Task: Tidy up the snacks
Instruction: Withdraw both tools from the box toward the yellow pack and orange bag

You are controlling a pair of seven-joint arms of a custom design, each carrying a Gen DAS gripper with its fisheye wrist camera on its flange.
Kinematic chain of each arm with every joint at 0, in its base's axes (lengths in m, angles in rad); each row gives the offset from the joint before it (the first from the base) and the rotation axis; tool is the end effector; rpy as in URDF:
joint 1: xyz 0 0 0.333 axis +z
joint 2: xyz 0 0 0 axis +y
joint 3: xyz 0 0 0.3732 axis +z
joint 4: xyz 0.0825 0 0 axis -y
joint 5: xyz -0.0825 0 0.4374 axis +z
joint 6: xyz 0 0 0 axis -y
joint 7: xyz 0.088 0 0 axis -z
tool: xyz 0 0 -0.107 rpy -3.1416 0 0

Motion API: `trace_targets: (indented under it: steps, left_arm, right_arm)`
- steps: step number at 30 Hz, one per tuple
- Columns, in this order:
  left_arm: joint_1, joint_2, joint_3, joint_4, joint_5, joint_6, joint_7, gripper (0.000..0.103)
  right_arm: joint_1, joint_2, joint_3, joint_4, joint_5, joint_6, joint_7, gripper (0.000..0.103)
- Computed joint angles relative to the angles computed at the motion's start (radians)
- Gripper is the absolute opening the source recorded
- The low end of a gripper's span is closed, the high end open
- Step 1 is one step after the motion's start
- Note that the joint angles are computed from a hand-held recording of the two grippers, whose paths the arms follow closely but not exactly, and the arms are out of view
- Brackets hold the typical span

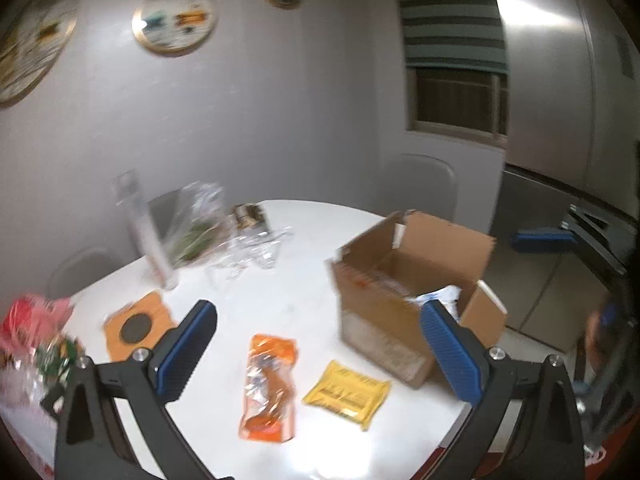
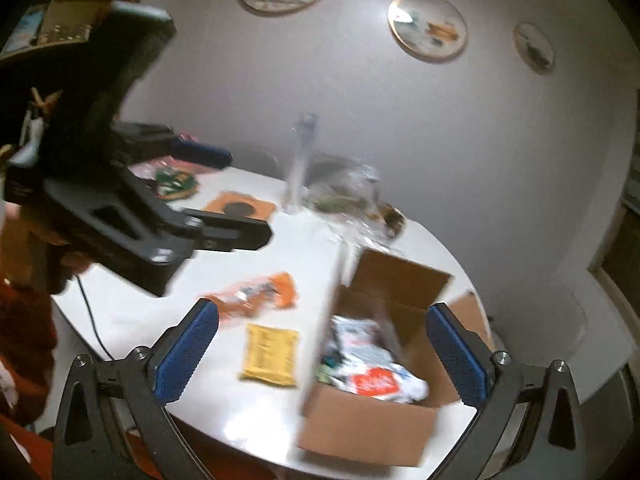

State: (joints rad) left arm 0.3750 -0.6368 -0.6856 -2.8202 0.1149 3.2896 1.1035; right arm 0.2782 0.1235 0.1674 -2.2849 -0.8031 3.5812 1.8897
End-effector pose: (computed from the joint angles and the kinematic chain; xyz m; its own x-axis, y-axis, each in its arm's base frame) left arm 0.3822 -0.1487 0.4667 -0.0279 -0.9966 -0.0771 -0.5154 0.0804 -0.8532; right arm 0.4913 0.3313 0.4403 0.7796 -0.5903 0.2092 -0.1416 -0.4916 -0.8593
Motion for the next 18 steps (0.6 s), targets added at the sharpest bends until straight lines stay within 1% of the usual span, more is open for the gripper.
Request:
trace_targets:
  steps: [2,3,5,6,7,9,10,11,12,13,15,17,18]
  left_arm:
    - [0.007,-0.032,0.008,-0.041,-0.012,0.004,-0.014,0.101]
    - [0.005,-0.040,0.019,-0.066,-0.018,0.009,-0.021,0.101]
    - [0.007,-0.039,0.032,-0.098,-0.027,0.019,-0.029,0.101]
    - [0.019,-0.037,0.026,-0.115,-0.034,0.028,-0.035,0.101]
    - [0.035,-0.033,0.017,-0.128,-0.040,0.039,-0.038,0.101]
    - [0.066,-0.010,-0.007,-0.152,-0.053,0.071,-0.040,0.101]
    - [0.079,0.010,-0.015,-0.165,-0.062,0.094,-0.036,0.101]
    - [0.093,0.053,-0.019,-0.176,-0.074,0.130,-0.029,0.101]
    - [0.103,0.077,-0.030,-0.181,-0.088,0.148,-0.022,0.101]
    - [0.134,0.130,-0.054,-0.182,-0.103,0.181,-0.011,0.101]
    - [0.198,0.210,-0.115,-0.178,-0.142,0.230,0.015,0.101]
    - [0.266,0.316,-0.176,-0.164,-0.187,0.287,0.053,0.101]
    - [0.282,0.353,-0.193,-0.159,-0.209,0.305,0.072,0.101]
  right_arm:
    - [0.020,0.003,0.009,-0.008,0.009,0.017,-0.027,0.103]
    - [0.038,0.014,0.014,-0.011,0.021,0.029,-0.063,0.103]
    - [0.060,0.035,0.022,-0.007,0.032,0.025,-0.101,0.103]
    - [0.063,0.055,0.035,0.005,0.013,0.016,-0.097,0.099]
    - [0.048,0.081,0.060,0.027,-0.042,-0.001,-0.052,0.093]
    - [-0.014,0.137,0.129,0.082,-0.188,-0.033,0.092,0.087]
    - [-0.071,0.177,0.187,0.123,-0.311,-0.053,0.217,0.086]
    - [-0.101,0.213,0.218,0.157,-0.394,-0.060,0.306,0.085]
    - [-0.114,0.262,0.233,0.190,-0.439,-0.063,0.376,0.084]
    - [-0.092,0.284,0.212,0.194,-0.414,-0.064,0.376,0.084]
    - [-0.075,0.336,0.199,0.218,-0.384,-0.082,0.379,0.081]
    - [-0.051,0.384,0.178,0.233,-0.298,-0.094,0.334,0.079]
    - [-0.012,0.407,0.142,0.239,-0.221,-0.095,0.296,0.076]
